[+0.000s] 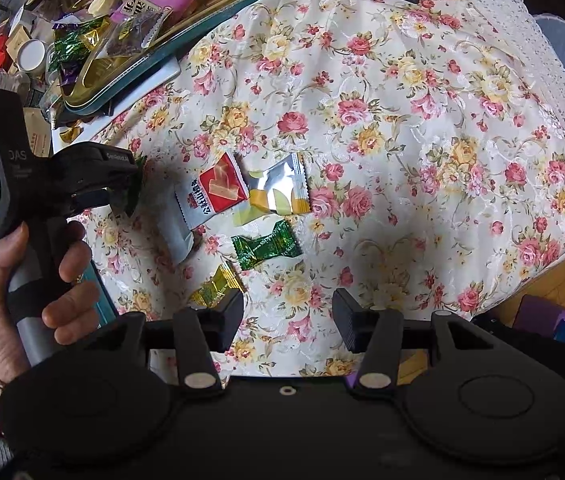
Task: Organize snacks
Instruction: 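Lift the green-and-white packet with the left tool while the right tool approaches the green candy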
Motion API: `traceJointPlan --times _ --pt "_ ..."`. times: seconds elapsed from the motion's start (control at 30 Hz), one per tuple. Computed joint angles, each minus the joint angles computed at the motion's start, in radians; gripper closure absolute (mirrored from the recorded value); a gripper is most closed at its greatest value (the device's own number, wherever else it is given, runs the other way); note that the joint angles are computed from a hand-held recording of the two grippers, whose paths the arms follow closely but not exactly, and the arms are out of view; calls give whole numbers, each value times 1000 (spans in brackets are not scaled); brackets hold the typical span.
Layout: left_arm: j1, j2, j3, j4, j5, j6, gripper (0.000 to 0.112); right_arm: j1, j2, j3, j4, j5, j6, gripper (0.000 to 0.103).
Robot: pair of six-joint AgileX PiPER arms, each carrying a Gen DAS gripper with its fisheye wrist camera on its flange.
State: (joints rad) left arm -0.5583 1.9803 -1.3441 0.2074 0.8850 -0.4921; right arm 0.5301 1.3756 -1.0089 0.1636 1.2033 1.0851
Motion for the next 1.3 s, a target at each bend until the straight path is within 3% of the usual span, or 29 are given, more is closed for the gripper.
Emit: traceJointPlan --times 0.5,0.77,0.87,0.97,1.3 --pt "82 -88 94 -159 98 139 77 -47 -37 29 -37 3 35 53" --pt "85 -279 252 -179 113 219 78 -58 -44 57 -44 -35 43 53" --pt "87 -335 261 -201 166 235 78 -42 -42 66 -61 -60 52 53" --pt "78 -354 235 -210 217 242 78 -24 -26 74 -78 -90 49 53" --pt "122 -378 238 -331 264 344 78 105 130 61 -164 -159 46 55"
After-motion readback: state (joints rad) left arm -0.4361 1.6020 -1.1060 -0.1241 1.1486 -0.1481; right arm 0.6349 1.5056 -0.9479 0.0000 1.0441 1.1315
